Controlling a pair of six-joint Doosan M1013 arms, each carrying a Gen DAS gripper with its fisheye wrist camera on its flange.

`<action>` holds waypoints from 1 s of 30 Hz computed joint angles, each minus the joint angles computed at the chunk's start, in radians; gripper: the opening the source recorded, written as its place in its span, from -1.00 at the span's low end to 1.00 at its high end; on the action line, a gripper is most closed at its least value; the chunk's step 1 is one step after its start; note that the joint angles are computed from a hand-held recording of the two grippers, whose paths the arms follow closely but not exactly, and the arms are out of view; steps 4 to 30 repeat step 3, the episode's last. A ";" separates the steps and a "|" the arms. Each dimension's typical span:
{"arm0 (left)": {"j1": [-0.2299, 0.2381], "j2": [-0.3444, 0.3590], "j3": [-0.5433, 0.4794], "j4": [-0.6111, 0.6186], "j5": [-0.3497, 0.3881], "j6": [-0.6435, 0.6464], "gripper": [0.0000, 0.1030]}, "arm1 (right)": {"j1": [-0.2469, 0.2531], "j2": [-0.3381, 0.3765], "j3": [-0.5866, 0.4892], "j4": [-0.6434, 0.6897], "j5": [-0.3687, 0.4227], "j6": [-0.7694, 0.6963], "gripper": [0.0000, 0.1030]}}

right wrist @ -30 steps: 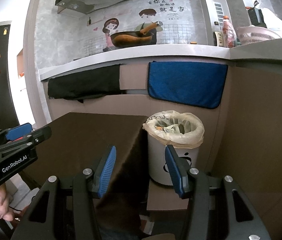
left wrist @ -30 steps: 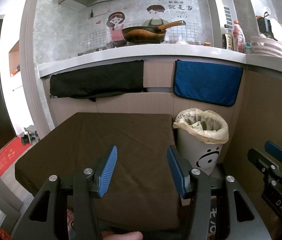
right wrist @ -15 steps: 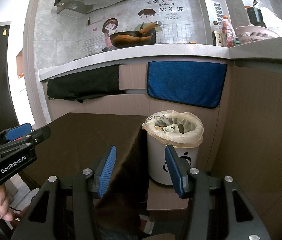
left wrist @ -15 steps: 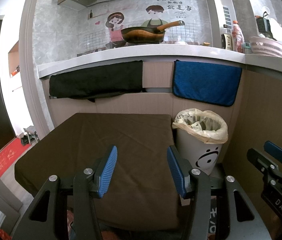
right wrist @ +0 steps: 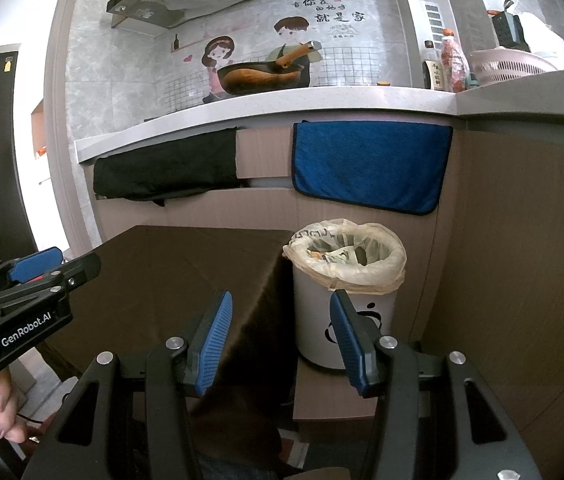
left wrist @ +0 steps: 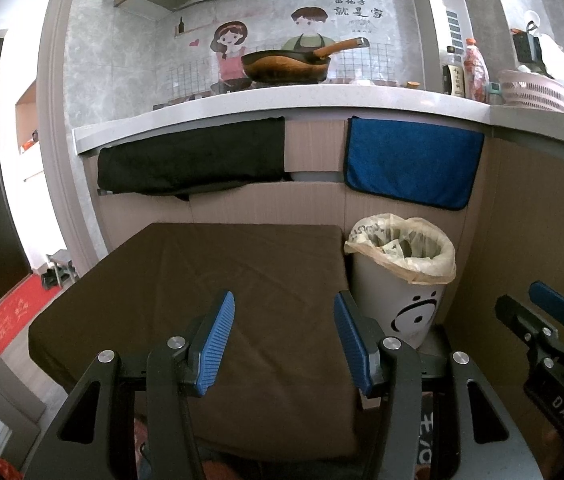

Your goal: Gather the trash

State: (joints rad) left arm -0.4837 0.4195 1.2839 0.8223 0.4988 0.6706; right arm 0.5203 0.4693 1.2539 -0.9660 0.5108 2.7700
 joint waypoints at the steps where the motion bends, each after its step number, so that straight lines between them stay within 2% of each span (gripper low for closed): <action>1: 0.001 -0.001 0.002 -0.002 -0.003 0.004 0.03 | 0.000 0.000 0.000 -0.003 0.001 0.002 -0.06; 30: 0.001 -0.001 0.002 -0.003 -0.001 0.006 0.03 | 0.000 0.000 0.001 -0.004 0.000 0.003 -0.06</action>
